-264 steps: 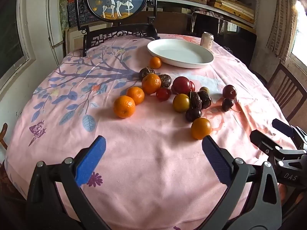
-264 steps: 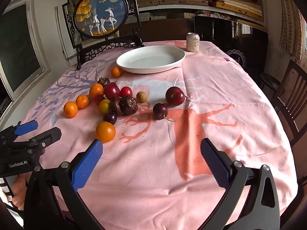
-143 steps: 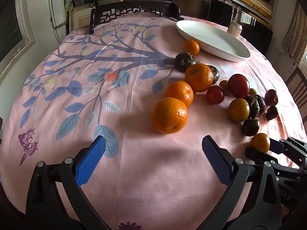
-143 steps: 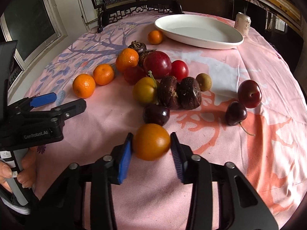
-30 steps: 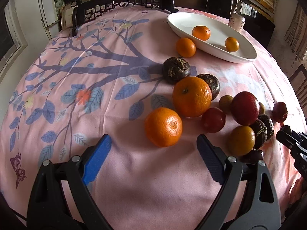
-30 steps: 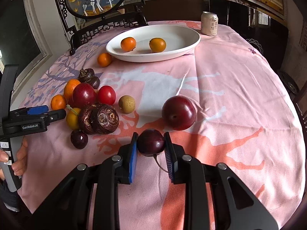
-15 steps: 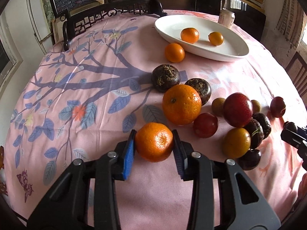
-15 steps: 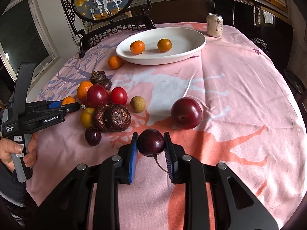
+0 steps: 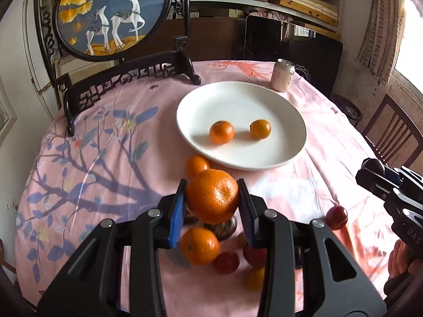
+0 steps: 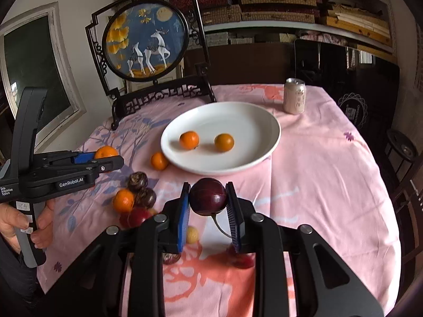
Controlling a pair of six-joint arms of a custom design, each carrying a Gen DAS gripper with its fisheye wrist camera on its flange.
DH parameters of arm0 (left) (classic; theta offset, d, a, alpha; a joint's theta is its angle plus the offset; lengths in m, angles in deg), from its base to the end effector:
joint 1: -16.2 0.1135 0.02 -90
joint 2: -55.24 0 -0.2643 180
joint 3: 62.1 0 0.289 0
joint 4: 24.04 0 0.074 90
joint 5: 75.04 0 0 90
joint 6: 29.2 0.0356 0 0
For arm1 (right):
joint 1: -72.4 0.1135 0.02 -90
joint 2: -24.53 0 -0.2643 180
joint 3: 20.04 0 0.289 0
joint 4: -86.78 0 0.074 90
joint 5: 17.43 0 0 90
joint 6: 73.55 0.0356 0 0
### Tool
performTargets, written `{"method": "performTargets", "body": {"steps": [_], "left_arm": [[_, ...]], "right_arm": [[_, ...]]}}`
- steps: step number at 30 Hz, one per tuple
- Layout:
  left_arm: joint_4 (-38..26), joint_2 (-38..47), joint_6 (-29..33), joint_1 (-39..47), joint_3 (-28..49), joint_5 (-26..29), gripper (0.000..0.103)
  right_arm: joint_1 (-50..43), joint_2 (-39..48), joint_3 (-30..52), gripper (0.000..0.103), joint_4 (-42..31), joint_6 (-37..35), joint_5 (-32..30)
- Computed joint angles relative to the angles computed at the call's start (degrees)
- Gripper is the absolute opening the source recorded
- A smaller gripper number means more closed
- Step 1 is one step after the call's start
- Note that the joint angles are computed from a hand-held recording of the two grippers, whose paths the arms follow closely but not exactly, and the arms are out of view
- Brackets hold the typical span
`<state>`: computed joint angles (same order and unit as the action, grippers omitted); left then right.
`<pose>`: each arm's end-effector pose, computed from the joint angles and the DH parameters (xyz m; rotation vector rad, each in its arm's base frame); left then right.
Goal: Organize fruits
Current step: 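Lower both held fruits onto the white plate and open both tools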
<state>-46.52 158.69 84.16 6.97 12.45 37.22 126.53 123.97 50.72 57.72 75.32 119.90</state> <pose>0.3939 -0.0777 0.1473 0.8340 2.2619 -0.3659 0.2376 0.2839 0.1525 0.3635 2.1506 -0.0016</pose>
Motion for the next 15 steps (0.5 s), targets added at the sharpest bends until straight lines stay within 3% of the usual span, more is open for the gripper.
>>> {"method": "performTargets", "body": {"steps": [4, 9, 15], "left_arm": [[-5.2, 8.6, -4.2, -4.4, 10.7, -0.7, 0.037], [-12.7, 19.8, -7.6, -7.9, 23.6, -1.7, 0.038], [-15.2, 26.6, -10.1, -9.5, 31.2, -3.3, 0.039]], "right_arm": [[-6.1, 3.0, 2.4, 0.027, 4.6, -7.9, -4.2], [-12.9, 9.5, 7.1, 0.027, 4.3, -11.9, -12.2], [-17.5, 14.6, 10.6, 0.027, 3.7, -15.4, -17.8]]}}
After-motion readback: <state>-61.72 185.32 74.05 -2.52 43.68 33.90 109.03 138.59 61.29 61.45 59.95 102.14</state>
